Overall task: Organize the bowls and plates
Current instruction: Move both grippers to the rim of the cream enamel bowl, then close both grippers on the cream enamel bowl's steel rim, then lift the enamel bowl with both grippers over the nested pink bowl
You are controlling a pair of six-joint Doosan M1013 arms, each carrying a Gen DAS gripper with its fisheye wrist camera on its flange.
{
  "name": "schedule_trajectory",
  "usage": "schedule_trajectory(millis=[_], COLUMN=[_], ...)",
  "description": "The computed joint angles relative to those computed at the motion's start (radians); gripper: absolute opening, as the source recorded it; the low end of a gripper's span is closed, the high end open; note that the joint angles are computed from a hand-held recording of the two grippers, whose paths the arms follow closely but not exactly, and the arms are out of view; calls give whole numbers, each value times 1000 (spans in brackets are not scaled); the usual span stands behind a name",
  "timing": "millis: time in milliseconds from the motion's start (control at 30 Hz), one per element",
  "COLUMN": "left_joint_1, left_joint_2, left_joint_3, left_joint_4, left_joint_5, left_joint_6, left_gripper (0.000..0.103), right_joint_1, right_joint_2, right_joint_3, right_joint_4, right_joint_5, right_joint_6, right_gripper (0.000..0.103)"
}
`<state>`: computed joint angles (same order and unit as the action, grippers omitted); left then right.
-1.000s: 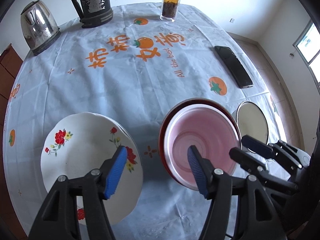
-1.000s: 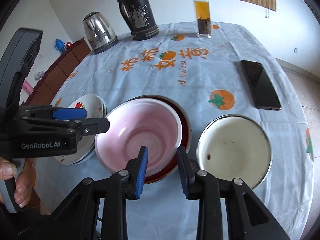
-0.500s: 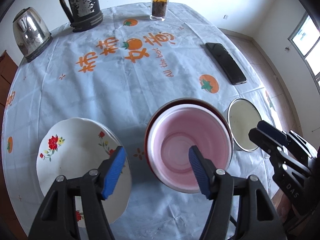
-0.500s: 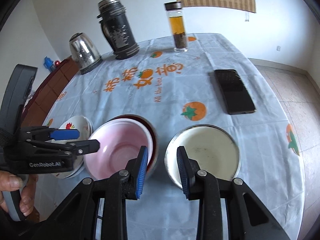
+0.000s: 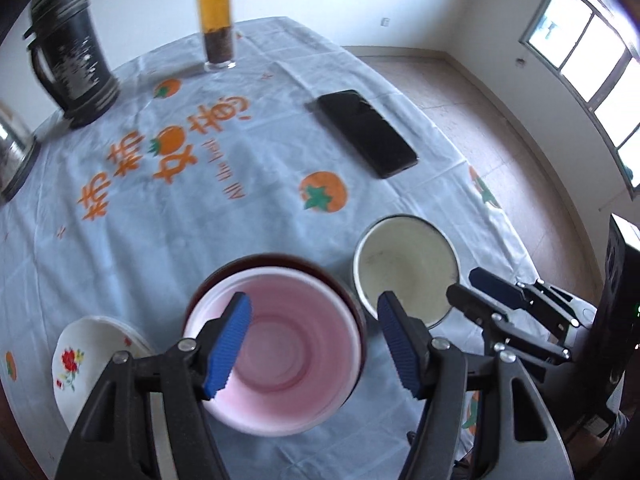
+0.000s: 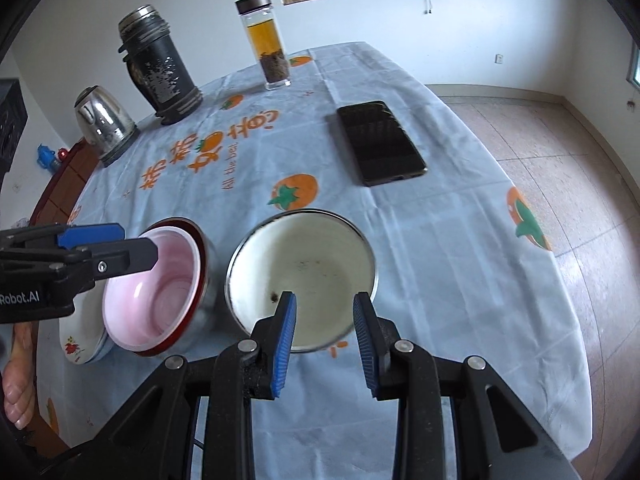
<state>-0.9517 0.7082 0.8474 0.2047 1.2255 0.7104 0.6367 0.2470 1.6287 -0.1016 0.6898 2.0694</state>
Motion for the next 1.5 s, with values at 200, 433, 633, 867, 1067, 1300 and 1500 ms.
schedule_trajectory(millis=[200,433,633,867,1067,1300,1500], left_joint_1=[8,19,29,36,37,28,23], left_joint_2=[64,132,164,179,190,196,182], left_joint_3=[-101,-199,-243,-260,-276,-285,-270], left_joint_4=[-49,-117,-158,-171,-172,-151,-145], left_joint_5=[34,92,120,129,146,159,145], left_joint_6=[82,162,198,203,203,184,157], left_gripper=[64,43,29,18,17,17,17], right_joint_1=[-11,-21,-29,-33,-40,-40,-40], right_joint_2=[-1,-1,6,14,20,13,8], right_joint_3=[10,17,16,16,16,20,18], right_joint_4=[1,22,66,106,136,112,97], right_joint_5=[17,17,17,11,3,-3,-4], right_joint_6=[29,44,28,4,-9,19,24], right_gripper=[32,32,27,20,19,15,15])
